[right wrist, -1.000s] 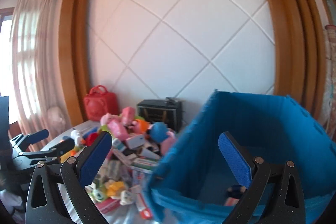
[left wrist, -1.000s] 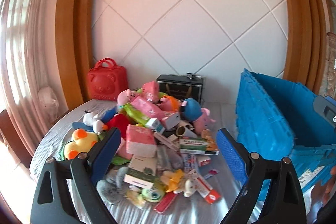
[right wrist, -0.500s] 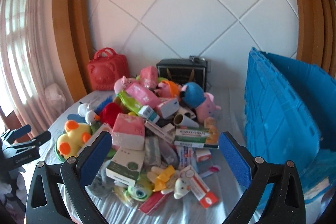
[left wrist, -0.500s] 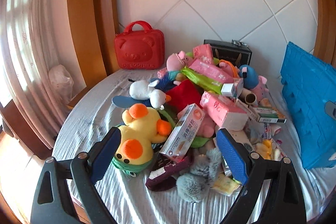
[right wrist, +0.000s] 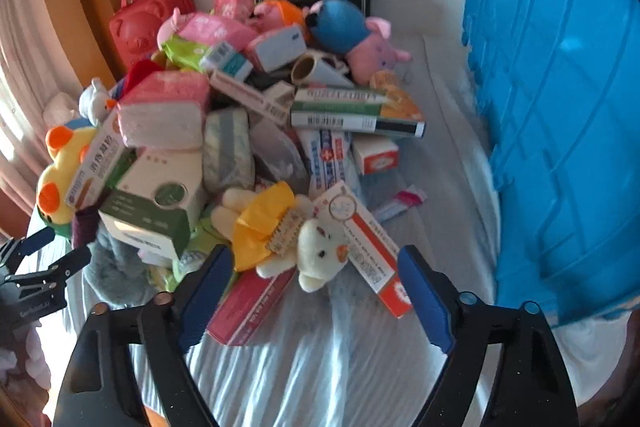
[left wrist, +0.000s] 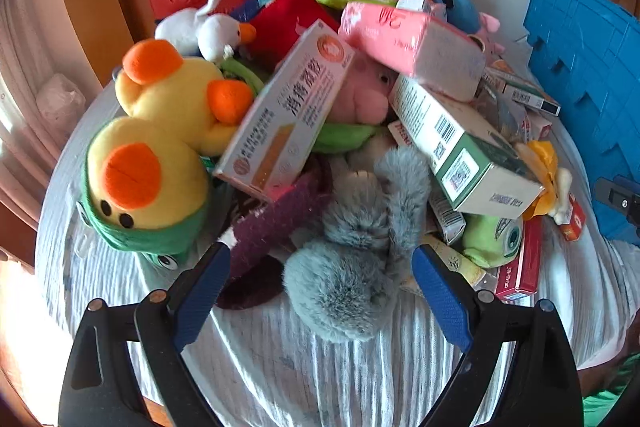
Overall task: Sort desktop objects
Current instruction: 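Grasp the grey plush toy with the left gripper while the right grasps the yellow-scarf bear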
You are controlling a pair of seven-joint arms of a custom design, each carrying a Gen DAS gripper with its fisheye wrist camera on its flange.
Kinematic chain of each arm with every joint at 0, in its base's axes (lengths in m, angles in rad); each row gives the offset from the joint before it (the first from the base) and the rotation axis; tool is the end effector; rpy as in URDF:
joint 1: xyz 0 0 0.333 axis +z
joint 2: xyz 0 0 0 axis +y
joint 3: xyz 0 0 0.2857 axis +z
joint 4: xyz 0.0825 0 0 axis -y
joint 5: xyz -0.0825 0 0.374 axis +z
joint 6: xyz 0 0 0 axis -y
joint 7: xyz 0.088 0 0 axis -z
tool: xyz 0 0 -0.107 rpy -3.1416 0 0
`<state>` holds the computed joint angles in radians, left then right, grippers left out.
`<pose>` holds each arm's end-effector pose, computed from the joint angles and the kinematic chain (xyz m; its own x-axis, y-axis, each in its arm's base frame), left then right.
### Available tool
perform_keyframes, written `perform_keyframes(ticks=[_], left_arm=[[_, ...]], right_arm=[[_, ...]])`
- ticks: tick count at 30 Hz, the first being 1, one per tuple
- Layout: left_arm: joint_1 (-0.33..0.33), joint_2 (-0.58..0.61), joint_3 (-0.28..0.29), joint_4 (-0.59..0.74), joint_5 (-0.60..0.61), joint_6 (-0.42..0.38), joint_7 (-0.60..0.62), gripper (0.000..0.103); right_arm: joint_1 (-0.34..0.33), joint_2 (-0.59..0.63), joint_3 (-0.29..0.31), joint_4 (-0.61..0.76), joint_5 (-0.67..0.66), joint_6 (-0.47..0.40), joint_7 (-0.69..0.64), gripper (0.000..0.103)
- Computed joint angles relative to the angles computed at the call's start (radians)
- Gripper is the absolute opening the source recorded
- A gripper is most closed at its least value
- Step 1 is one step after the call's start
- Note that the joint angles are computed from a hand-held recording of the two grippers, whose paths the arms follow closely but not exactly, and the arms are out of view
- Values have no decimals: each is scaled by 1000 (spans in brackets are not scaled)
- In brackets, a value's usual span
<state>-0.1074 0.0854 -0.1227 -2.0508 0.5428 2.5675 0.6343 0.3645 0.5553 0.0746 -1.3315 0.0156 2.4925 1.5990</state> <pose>0.5728 -0.1414 0.4180 0.3071 -0.9517 0.0055 -0.8034 -0.2623 -0.5346 0.6707 0.3005 0.4574 0.3883 -0.9188 -0.0701 -0.7730 -0.2834 -0.5676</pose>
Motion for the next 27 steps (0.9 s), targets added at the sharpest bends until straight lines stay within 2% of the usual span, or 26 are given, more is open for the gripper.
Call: perform_keyframes(ticks=[2, 6, 10, 13, 15, 17, 19, 22, 24, 26, 27], left_arm=[[3, 27, -7, 15, -62, -2, 51, 88], [-6, 103, 0, 78, -108, -45, 75, 81], [-2, 156, 7, 110, -205, -51, 113, 78], [-15, 171, 20, 116, -204, -50, 106, 70], [-20, 170, 24, 113, -198, -31, 103, 59], [-22, 169, 26, 116, -200, -23, 103, 52], [-26, 166, 28, 114, -197, -14, 99, 51], [-34, 163, 30, 115, -184, -22, 92, 50], [-38, 150, 30, 105, -173, -21, 81, 50], [-40, 133, 30, 93, -162, -16, 71, 49], [-41, 124, 30, 87, -152, -16, 63, 49]], right_arm=[[-9, 26, 7, 28, 12, -29, -19, 82], [-28, 89, 24, 102, 53, -78, -51, 82], [-31, 164, 29, 211, 81, -130, -73, 83], [-23, 223, 23, 297, 84, -174, -79, 83], [-18, 260, 18, 349, 84, -201, -79, 83], [-17, 294, 20, 398, 90, -223, -85, 79], [-15, 323, 19, 440, 94, -243, -89, 73], [-12, 354, 19, 482, 103, -254, -87, 72], [-10, 367, 18, 499, 108, -245, -83, 74], [-20, 369, 30, 498, 130, -227, -85, 88], [-31, 364, 44, 489, 153, -216, -88, 89]])
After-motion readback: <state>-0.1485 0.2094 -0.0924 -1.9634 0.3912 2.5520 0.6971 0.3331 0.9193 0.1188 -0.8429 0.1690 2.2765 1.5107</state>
